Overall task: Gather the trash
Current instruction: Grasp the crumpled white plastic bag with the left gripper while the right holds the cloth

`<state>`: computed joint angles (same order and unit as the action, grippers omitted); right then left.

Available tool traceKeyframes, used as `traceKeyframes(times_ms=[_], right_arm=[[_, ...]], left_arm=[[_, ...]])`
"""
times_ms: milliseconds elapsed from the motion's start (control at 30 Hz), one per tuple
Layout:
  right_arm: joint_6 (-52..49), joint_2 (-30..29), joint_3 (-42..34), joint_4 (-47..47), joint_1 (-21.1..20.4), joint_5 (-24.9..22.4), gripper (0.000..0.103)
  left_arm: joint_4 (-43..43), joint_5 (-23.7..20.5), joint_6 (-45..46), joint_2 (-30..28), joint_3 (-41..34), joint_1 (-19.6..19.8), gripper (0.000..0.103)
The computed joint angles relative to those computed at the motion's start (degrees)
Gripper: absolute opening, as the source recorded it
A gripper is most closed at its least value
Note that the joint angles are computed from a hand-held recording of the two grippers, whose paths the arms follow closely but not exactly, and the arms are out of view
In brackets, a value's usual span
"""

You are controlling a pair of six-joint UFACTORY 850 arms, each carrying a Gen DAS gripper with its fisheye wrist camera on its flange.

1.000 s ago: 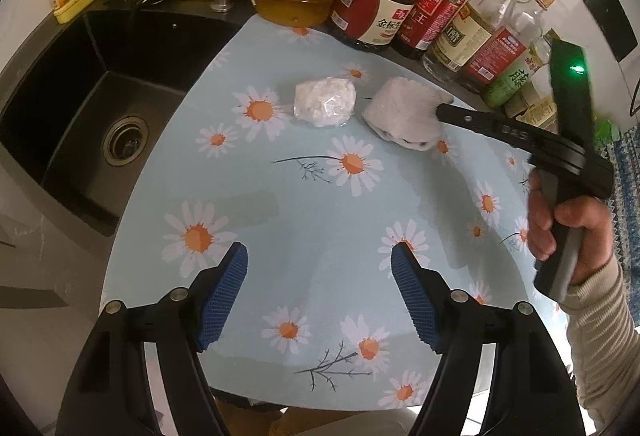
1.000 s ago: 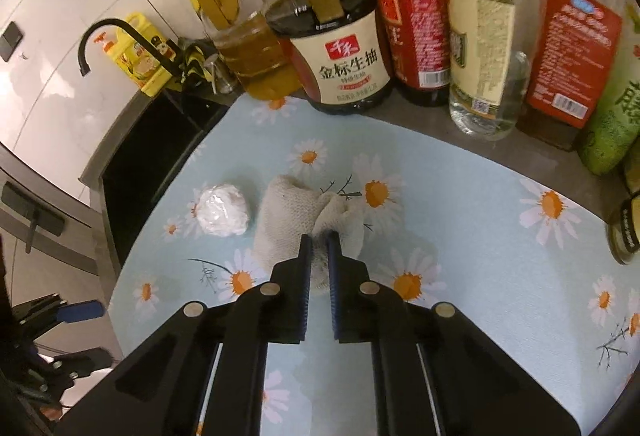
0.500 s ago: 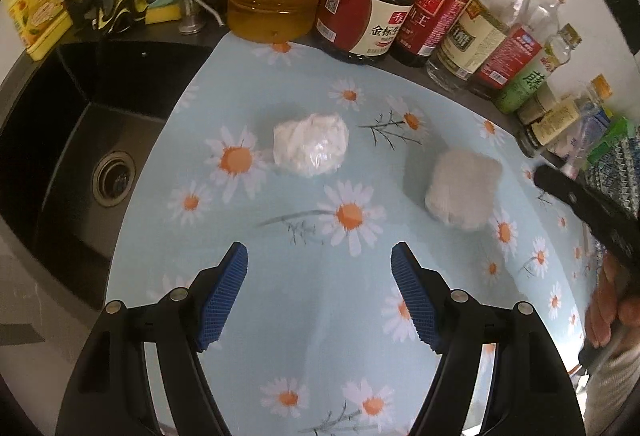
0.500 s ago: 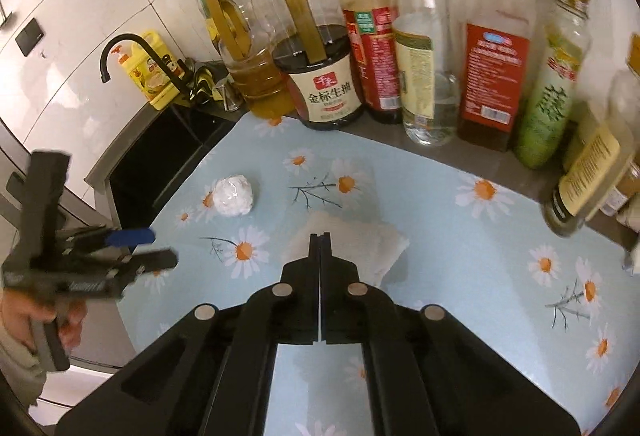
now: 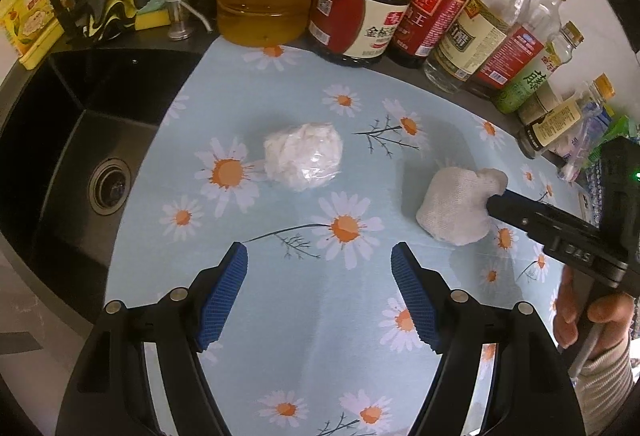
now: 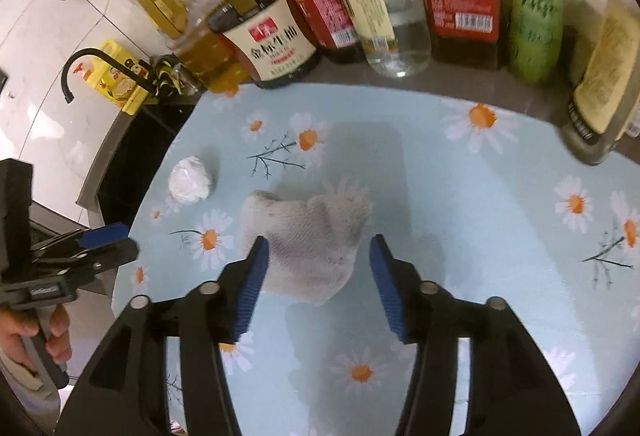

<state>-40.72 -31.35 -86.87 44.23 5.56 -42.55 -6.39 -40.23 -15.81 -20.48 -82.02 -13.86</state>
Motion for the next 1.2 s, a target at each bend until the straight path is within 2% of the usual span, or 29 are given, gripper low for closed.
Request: traceKeyframes(times_ms=[100, 133, 233, 333, 600, 1000, 1200], right_arm=[[0.63, -2.01, -1.84, 0.72, 0.02, -1.91, 0.055], [0.47, -2.56, -2.35, 1.35, 0.02, -2.68, 0.051], [-0.24, -3.59, -3.61, 1.78, 0.23, -4.03, 0.030], [-2.08, -3.15, -3.34, 2.19, 0.65, -3.21, 0.018], [-4.19, -0.25, -1.43, 3.85, 0.23, -2.22, 0.016], [-5.39, 8.77, 6.66, 5.83, -1.81, 1.62, 0.016], [-3.95, 10.90, 9.11, 5.84, -1.94, 2.93, 0.016]], left_arm=[[0.58, -0.21, -0.75, 0.26, 0.30, 0.40, 0.072], [0.88, -0.24, -1.12, 0.37, 0.42, 0.54, 0.072], [1.20, -0.34, -1.57, 0.50, 0.63, 0.87, 0.072], [1.60, -0.53, -1.97, 0.30, 0.52, 1.22, 0.072], [1.27, -1.10, -0.26, -2.35, -2.43, 1.14, 0.072], [1.24, -3.04, 4.95, -9.36, -9.80, 0.57, 0.072], [2.08, -3.98, 6.13, -12.27, -12.75, 0.54, 0.072]])
